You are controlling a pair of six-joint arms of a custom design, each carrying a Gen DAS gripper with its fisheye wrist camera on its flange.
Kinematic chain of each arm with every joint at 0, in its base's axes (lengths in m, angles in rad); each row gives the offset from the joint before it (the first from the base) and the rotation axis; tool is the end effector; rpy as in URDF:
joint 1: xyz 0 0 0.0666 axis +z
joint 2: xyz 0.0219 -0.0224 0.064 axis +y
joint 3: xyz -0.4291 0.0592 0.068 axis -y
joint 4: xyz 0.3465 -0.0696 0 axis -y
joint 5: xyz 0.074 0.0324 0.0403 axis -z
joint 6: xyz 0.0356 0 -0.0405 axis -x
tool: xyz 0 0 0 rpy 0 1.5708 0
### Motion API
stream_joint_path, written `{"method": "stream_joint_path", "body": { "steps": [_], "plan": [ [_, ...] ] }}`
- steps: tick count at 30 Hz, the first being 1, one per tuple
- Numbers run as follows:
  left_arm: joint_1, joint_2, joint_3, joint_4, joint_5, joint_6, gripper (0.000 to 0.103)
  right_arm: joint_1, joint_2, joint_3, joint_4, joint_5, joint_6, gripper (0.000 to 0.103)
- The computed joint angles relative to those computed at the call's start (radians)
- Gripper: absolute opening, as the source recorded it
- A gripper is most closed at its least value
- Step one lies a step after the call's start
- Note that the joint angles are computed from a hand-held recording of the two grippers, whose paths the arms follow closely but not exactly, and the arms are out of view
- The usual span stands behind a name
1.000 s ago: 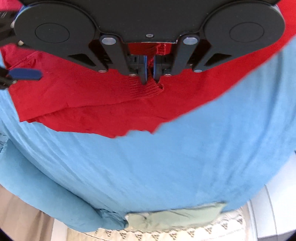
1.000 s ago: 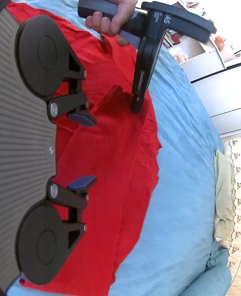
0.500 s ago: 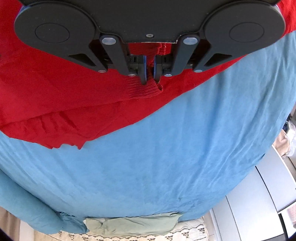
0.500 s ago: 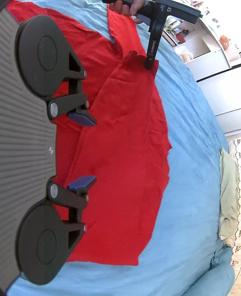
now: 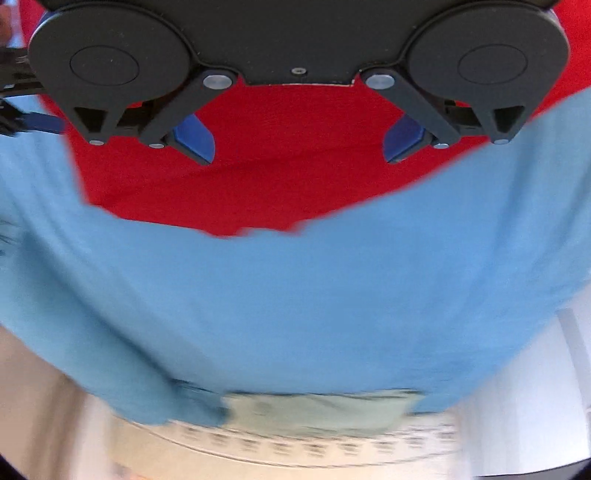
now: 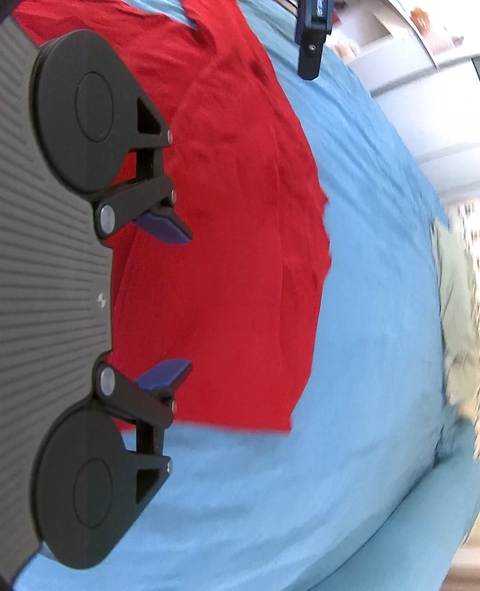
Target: Fold small clothes
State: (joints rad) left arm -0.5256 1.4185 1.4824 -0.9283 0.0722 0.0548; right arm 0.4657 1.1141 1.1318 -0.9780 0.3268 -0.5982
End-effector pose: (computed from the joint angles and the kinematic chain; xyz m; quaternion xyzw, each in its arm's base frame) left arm 0.3798 -0.2237 0.5037 0.2308 0.9089 -0.1314 0.3215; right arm 0.2749 0.1249 0.4635 0.1111 0.9358 0.0167 0.3342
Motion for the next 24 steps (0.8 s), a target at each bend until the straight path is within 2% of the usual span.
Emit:
{"method": "stream_joint_path", "body": {
  "steps": [2, 6, 9, 11, 14, 17, 20, 24],
  "plan": [
    [-0.066, 0.043, 0.028, 0.009, 0.034, 0.003, 0.100, 0.027, -0.021, -0.002, -0.042, 0.080, -0.060, 0.085],
    [-0.173, 0.127, 0.061, 0.050, 0.071, 0.034, 0.099, 0.134, -0.052, -0.019, -0.192, 0.274, -0.179, 0.085],
    [-0.223, 0.190, 0.099, 0.054, 0.099, 0.050, 0.099, 0.179, -0.057, -0.050, -0.265, 0.337, -0.195, 0.083],
    [-0.244, 0.222, 0.126, 0.051, 0.088, 0.033, 0.099, 0.184, -0.062, -0.082, -0.258, 0.346, -0.156, 0.083],
    [-0.264, 0.242, 0.143, 0.066, 0.074, 0.018, 0.099, 0.182, -0.068, -0.132, -0.176, 0.387, -0.066, 0.082],
    [-0.282, 0.262, 0.163, 0.085, 0.067, 0.045, 0.099, 0.169, -0.064, -0.163, -0.118, 0.447, -0.025, 0.074],
    [-0.288, 0.267, 0.156, 0.112, 0.061, 0.071, 0.099, 0.142, -0.094, -0.194, -0.108, 0.452, -0.117, 0.074],
    [-0.298, 0.276, 0.161, 0.119, 0.043, 0.085, 0.099, 0.155, -0.123, -0.213, -0.163, 0.444, -0.231, 0.074]
  ]
}}
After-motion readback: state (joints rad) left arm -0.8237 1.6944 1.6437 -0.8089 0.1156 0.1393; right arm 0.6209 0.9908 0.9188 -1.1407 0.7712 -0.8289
